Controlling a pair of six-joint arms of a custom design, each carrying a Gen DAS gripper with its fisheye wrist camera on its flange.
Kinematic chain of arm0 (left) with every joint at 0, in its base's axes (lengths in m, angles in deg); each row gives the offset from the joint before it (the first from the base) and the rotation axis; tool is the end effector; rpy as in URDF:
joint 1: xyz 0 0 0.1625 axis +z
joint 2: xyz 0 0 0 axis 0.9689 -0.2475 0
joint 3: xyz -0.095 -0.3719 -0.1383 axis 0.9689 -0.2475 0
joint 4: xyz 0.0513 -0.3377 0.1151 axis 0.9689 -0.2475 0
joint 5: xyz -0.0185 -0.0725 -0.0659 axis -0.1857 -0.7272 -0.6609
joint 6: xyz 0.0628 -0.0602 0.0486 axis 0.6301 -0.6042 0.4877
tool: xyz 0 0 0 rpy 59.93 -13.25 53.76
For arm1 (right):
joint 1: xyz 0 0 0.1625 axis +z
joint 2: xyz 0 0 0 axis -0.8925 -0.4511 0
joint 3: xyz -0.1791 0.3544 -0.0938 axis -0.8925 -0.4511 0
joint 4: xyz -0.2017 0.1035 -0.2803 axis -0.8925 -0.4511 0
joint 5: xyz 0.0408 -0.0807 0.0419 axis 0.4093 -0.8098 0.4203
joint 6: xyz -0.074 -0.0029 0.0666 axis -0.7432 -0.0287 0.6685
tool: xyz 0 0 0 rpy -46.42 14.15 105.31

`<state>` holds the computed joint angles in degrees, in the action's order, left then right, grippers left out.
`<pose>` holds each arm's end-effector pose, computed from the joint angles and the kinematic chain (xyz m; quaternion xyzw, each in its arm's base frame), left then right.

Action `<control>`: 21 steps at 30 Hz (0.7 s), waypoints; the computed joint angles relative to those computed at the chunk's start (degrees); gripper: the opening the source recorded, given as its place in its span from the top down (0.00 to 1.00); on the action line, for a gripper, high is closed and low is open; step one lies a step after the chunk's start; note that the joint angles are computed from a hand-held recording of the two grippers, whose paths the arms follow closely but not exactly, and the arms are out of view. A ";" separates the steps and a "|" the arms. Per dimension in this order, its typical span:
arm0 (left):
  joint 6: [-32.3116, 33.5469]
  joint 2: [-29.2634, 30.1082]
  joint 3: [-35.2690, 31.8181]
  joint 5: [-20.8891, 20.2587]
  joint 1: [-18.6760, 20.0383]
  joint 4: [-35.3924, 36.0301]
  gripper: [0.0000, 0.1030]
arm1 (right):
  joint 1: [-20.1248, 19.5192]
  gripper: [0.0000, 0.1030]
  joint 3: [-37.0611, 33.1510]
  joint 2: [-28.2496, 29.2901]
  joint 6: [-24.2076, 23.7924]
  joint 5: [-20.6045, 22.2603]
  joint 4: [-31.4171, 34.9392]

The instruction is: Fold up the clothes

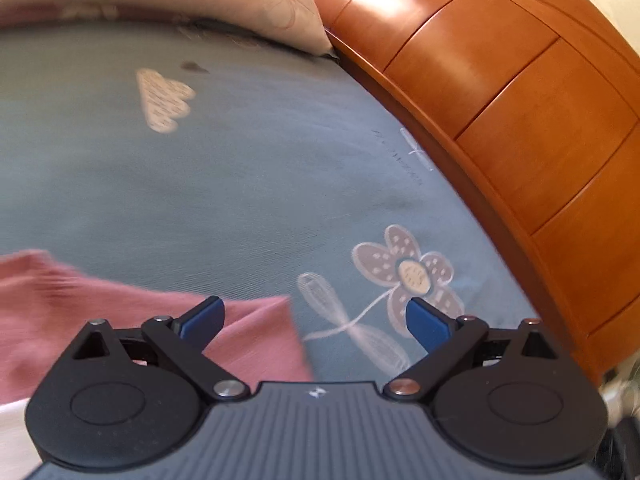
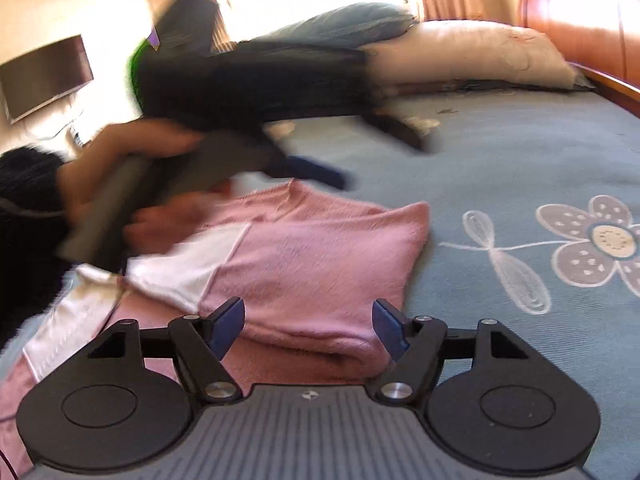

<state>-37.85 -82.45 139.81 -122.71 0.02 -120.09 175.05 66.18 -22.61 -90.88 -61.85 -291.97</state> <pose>-0.0018 -0.6011 0.2665 0.2620 0.9448 -0.1826 0.0732 0.2717 -0.4075 -0.1003 0.2390 -0.8860 0.3730 0.1371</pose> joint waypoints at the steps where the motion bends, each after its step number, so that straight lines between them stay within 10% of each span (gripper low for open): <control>1: 0.49 -2.33 0.76 1.39 -0.23 0.76 0.07 | 0.41 0.26 0.10 0.01 0.14 -0.60 -0.93; 13: 7.48 -30.45 4.18 18.18 -0.49 12.29 0.05 | 13.47 0.12 0.65 -3.04 6.42 -13.33 2.20; 21: 11.79 -39.36 5.61 16.40 4.85 16.75 0.05 | 27.39 0.00 -2.24 -7.68 4.50 -29.57 20.07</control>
<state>-26.06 -121.81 145.42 -106.31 4.87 -103.34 202.44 63.94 -30.29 -86.38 -91.42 -271.90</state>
